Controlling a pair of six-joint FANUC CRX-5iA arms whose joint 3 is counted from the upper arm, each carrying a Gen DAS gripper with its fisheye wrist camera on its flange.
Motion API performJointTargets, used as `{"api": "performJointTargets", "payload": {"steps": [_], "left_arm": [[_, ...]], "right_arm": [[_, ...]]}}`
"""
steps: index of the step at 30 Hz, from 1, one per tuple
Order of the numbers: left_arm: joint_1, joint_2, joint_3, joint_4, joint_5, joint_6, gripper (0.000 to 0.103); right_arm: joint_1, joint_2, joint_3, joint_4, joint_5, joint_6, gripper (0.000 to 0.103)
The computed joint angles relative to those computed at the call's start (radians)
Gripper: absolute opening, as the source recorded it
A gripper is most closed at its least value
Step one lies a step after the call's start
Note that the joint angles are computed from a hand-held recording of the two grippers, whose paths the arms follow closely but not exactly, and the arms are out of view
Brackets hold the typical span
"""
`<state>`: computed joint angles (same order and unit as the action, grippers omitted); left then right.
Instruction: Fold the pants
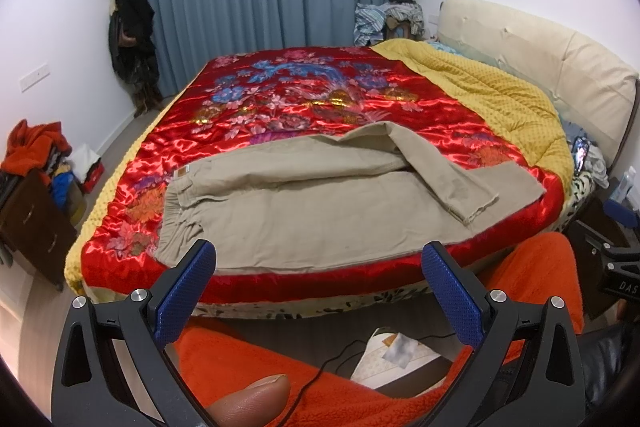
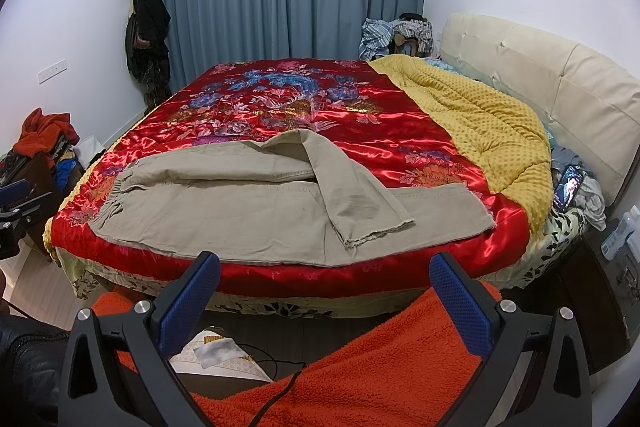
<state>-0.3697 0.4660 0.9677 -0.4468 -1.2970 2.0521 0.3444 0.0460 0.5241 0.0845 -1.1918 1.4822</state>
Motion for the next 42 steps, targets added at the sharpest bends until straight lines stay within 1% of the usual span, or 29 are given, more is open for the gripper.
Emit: {"api": "performJointTargets", "payload": {"steps": [21, 42], "left_arm": [[-0.001, 0.011, 0.019, 0.0, -0.01, -0.004, 0.103], [-0.004, 0.015, 0.027, -0.002, -0.015, -0.005, 0.103]], "right_arm": [[0.012, -0.007, -0.017, 0.005, -0.003, -0.01, 0.103], [0.007, 0.0, -0.005, -0.002, -0.011, -0.005, 0.103]]}}
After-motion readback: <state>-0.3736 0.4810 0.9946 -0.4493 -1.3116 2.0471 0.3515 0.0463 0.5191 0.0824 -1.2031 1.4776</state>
